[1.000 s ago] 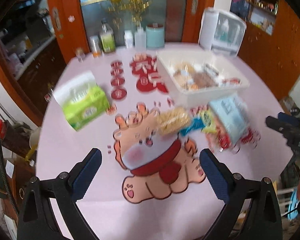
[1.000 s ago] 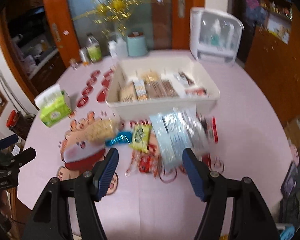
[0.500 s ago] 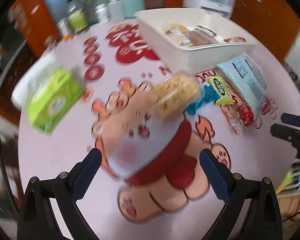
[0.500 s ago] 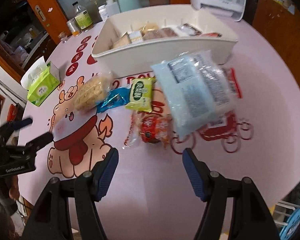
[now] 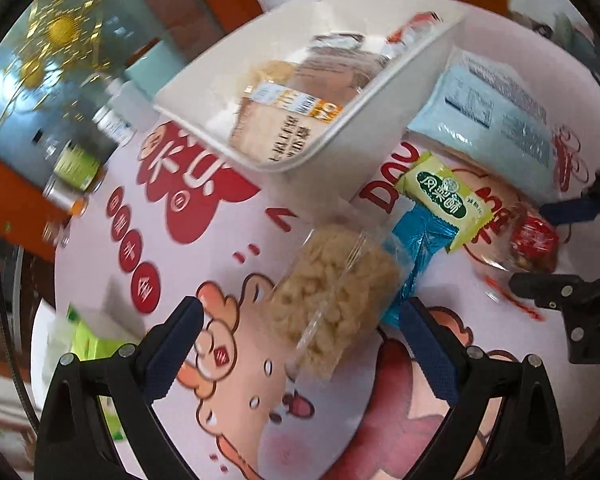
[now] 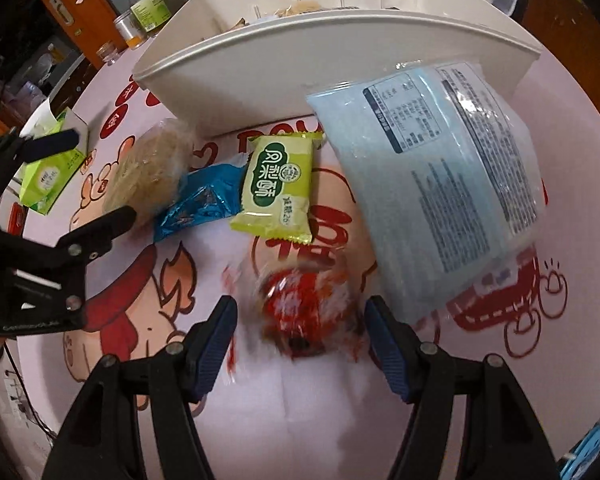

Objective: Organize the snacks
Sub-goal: 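Grasp the clear bag of puffed snacks with the left tool while the right tool grasps the red round pack, then lift both held snacks and carry them over the white tray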

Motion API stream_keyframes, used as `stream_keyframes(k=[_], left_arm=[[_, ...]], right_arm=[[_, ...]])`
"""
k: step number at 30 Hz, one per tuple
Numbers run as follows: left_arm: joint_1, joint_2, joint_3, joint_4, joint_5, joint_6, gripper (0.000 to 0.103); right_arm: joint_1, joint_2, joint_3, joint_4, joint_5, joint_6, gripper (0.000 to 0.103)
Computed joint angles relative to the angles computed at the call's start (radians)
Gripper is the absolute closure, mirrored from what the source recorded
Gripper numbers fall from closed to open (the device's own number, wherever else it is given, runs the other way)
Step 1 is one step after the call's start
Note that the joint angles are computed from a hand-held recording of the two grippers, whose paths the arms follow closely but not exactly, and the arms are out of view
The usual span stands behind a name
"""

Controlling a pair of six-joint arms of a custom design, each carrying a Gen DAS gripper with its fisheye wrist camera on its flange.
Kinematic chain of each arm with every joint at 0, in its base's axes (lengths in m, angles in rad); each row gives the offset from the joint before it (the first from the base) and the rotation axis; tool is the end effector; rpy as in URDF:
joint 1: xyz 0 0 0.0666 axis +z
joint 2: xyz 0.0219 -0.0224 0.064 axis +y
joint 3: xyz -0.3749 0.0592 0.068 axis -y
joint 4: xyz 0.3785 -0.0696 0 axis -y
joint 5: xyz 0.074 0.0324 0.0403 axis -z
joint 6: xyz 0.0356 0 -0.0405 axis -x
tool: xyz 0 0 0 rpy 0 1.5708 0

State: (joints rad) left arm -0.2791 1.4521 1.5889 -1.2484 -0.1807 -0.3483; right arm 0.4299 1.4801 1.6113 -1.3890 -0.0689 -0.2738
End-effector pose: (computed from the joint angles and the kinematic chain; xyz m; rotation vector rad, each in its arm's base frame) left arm 0.4517 -0.1232 0.4647 0.7722 2.5641 0.2641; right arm 0.4213 0.1954 0.4554 -0.2386 2.8511 0.2481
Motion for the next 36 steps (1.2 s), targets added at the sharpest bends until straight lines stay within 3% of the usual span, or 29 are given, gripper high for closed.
stream_keyframes(k=[5,9,11,17,30,36], left_arm=[[-0.005,0.046,0.011,-0.007,0.003,-0.028,0.005],[0.011,0.07,0.034,-0.027,0.058,-0.004,0.008],[0.024,0.082,0.048,-0.049,0.117,-0.004,0.03],[0.026,0.066,0.033,-0.043,0.125,0.012,0.045],[0.054,-0.049,0.004,-0.082,0.242,0.15,0.048],[0.063,-0.096,0.049,-0.098,0.307,0.19,0.048]], right_arm=[[-0.01,-0.006,-0.021,0.031,-0.02,0.043,0.04],[-0.022,-0.026,-0.043,0.043,-0.042,0.075,0.041],[-0.026,-0.03,-0.046,0.036,-0.05,0.085,0.041],[-0.036,-0.041,-0.054,0.022,-0.07,0.093,0.042],[-0.038,-0.081,-0.048,0.0,-0.095,0.099,0.043],[-0.03,-0.107,0.005,0.004,-0.095,0.101,0.043]])
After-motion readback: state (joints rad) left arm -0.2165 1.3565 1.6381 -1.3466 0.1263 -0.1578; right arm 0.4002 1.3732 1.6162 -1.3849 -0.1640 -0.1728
